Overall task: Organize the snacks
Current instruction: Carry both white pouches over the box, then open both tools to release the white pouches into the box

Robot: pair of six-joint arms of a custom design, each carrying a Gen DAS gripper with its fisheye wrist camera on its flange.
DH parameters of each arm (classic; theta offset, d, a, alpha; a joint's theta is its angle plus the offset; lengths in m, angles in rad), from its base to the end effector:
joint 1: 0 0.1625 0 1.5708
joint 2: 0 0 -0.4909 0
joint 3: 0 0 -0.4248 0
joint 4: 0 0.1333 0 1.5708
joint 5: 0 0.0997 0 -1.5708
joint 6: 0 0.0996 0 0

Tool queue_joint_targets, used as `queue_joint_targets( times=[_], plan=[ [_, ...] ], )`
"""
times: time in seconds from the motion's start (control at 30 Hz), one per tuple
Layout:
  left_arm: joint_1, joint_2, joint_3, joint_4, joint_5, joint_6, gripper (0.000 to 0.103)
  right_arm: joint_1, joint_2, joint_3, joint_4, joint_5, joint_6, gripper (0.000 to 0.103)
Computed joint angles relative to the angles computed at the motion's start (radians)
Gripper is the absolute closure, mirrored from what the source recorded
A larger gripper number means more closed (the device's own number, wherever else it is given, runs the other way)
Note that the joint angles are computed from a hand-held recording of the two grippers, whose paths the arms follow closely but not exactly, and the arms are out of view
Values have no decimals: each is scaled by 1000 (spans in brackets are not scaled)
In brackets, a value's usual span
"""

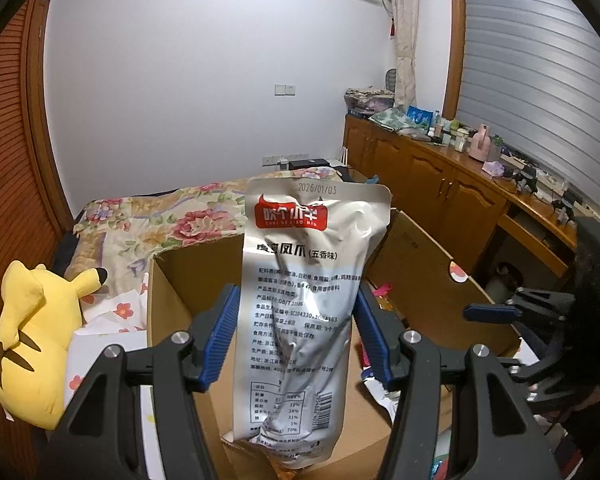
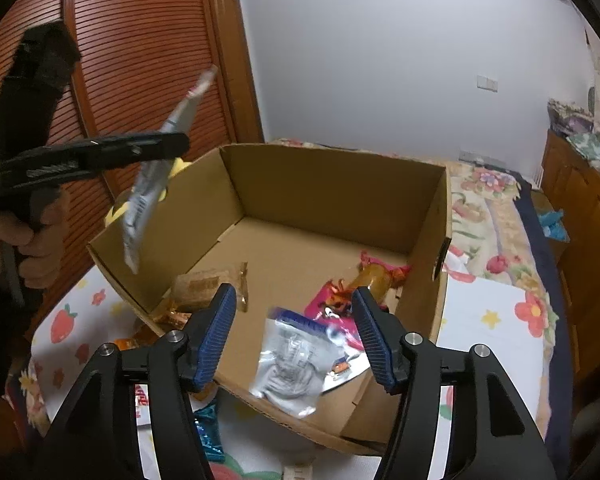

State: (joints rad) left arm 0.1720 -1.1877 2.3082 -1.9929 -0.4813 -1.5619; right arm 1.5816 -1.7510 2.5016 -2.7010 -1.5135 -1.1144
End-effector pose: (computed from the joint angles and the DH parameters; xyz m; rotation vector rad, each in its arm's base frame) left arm -0.3710 -0.2894 0.1359 0.2902 2.1271 -1.1961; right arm 0.1428 -0.3506 0.3003 1.5845 -2.4824 0.5260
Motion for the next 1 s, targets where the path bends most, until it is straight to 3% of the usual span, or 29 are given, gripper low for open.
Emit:
queue_joint_targets(
  times=[0.23, 0.73, 1.0],
  plan=[
    [16, 31, -1, -56, -27, 40, 42, -11, -51, 4, 48, 42, -9, 41],
    [31, 66, 16, -109, -85, 41, 44, -34, -94, 28, 72, 22, -36, 41],
    [-2, 58, 16, -59, -58, -13, 34, -43, -122, 39, 93, 13, -46, 41]
  ],
)
